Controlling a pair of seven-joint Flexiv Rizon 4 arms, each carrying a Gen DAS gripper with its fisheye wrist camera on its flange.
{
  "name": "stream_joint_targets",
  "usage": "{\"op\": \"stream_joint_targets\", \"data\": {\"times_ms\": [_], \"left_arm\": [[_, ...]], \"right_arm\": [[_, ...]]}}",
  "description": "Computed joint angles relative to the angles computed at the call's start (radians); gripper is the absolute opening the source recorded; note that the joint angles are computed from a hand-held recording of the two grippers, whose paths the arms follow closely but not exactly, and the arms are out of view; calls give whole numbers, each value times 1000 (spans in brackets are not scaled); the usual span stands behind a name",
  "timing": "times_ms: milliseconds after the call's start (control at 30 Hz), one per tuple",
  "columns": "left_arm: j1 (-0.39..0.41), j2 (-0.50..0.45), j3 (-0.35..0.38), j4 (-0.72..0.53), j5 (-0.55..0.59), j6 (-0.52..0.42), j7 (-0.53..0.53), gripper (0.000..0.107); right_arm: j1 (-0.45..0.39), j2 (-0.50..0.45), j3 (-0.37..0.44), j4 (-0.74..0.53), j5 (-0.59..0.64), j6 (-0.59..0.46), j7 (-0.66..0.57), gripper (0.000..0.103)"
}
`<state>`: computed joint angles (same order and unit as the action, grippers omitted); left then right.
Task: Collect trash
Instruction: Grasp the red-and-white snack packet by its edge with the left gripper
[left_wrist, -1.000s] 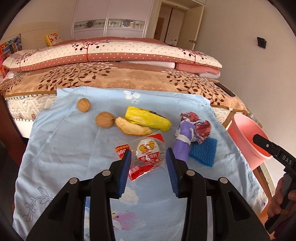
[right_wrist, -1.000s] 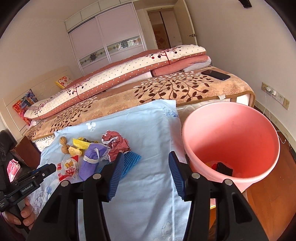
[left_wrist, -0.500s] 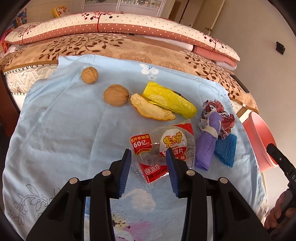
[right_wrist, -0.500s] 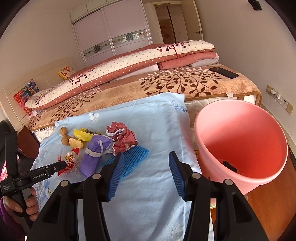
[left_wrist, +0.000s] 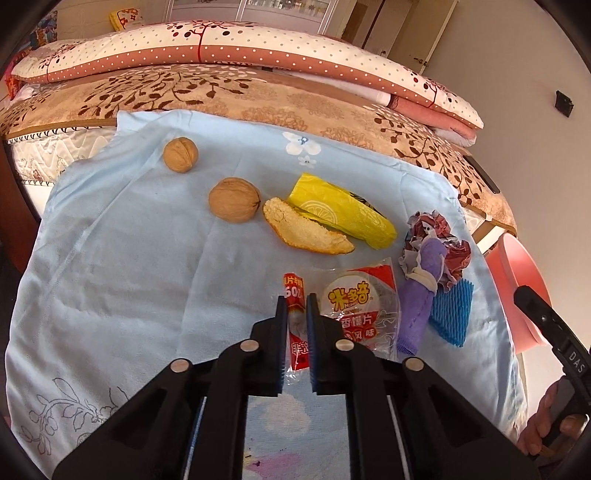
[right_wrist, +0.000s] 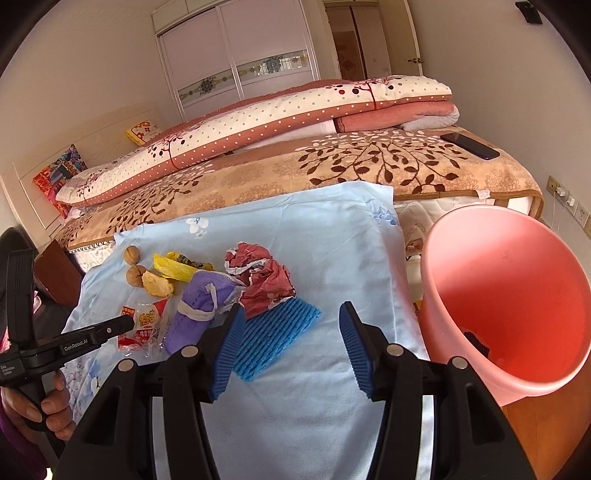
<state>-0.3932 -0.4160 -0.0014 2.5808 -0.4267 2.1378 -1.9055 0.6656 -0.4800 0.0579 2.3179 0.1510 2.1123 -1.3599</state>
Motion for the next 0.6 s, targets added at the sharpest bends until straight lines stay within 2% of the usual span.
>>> {"op": "stream_joint_targets", "data": {"times_ms": [67,300,433,533,600], "left_arm": [[10,5,-4,6,17,8,-6,4],[81,24,-28,42,121,92,-78,3],[89,36,-26,54,137,106,-85,3],[82,41,-23,58,127,105,-77,3],[82,42,-24,58,128,104,-76,3]], "right_arm": [[-22,-12,13,-22,-27,-18,12,52],[-39,-64,7,-112,-87,-79,50,52],[-69,-101,22,-165,-145,-123,85,52],[-56,-120,3,-189,-169,-153,95,52],[-42,-129,-13,-197,-178,-168,98,46]]}}
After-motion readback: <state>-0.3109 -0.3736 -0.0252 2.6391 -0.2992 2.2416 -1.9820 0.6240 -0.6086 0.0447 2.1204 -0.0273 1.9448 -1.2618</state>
